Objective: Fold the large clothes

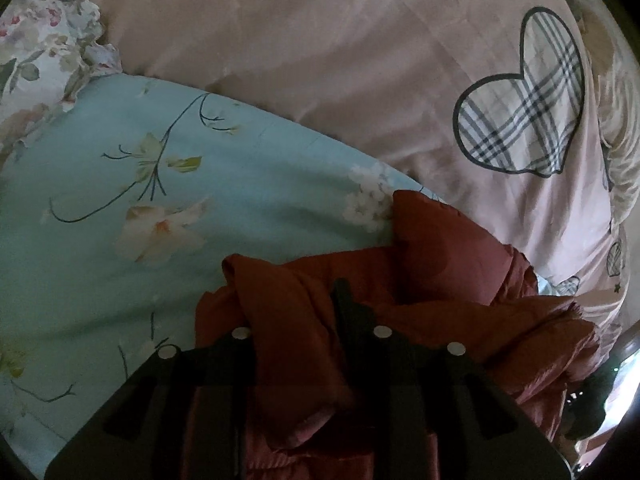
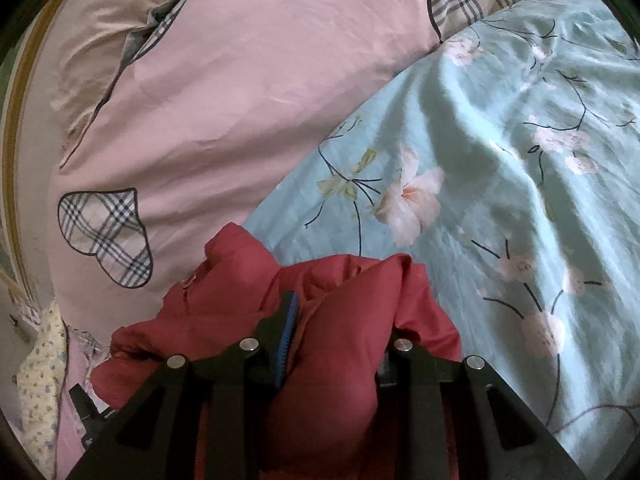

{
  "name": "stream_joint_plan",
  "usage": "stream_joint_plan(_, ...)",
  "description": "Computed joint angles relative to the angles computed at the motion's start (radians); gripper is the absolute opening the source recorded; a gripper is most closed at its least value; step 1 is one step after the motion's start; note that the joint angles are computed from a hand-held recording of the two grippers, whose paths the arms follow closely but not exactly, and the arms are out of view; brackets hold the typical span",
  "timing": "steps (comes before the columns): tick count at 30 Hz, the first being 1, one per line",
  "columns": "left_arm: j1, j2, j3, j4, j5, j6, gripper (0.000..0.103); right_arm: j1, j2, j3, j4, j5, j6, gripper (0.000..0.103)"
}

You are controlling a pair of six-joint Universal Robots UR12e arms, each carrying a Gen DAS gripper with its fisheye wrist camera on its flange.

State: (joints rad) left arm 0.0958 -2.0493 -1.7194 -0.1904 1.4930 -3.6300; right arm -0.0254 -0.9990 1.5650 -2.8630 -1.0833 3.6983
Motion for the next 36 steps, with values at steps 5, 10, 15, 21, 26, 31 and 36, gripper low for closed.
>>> stream_joint_plan(5,0.002,0.004,-0.010,0.021,-0.008,0.001,0.026,0.007,0.015,-0.021,0.012,-0.017,-0.005,0.027)
stream_joint_plan(10,-0.001,0.036,-0.045,0.045,0.010,0.007,0.047,0.008,0.022,-0.024,0.003,-0.022,-0.004,0.027)
stream_joint_plan(15,-0.010,0.108,-0.133,0.157,0.035,0.020,0.056,0.013,0.027,-0.026,-0.006,-0.041,0.004,0.029)
stream_joint_plan(21,-0.061,0.144,-0.176,0.163,0.015,0.152,0.056,0.026,0.034,-0.041,0.008,-0.080,-0.014,0.031)
stream_joint_plan(26,-0.125,0.091,-0.123,0.057,0.125,0.259,0.056,0.027,0.026,-0.048,0.036,-0.071,-0.028,0.038)
stream_joint_plan(31,-0.155,0.039,-0.080,0.023,0.291,0.265,0.059,0.013,-0.027,-0.015,0.001,-0.024,-0.090,0.055)
stream_joint_plan(36,-0.163,0.029,-0.068,0.021,0.332,0.259,0.059,0.030,-0.111,0.062,-0.079,-0.090,-0.235,0.069)
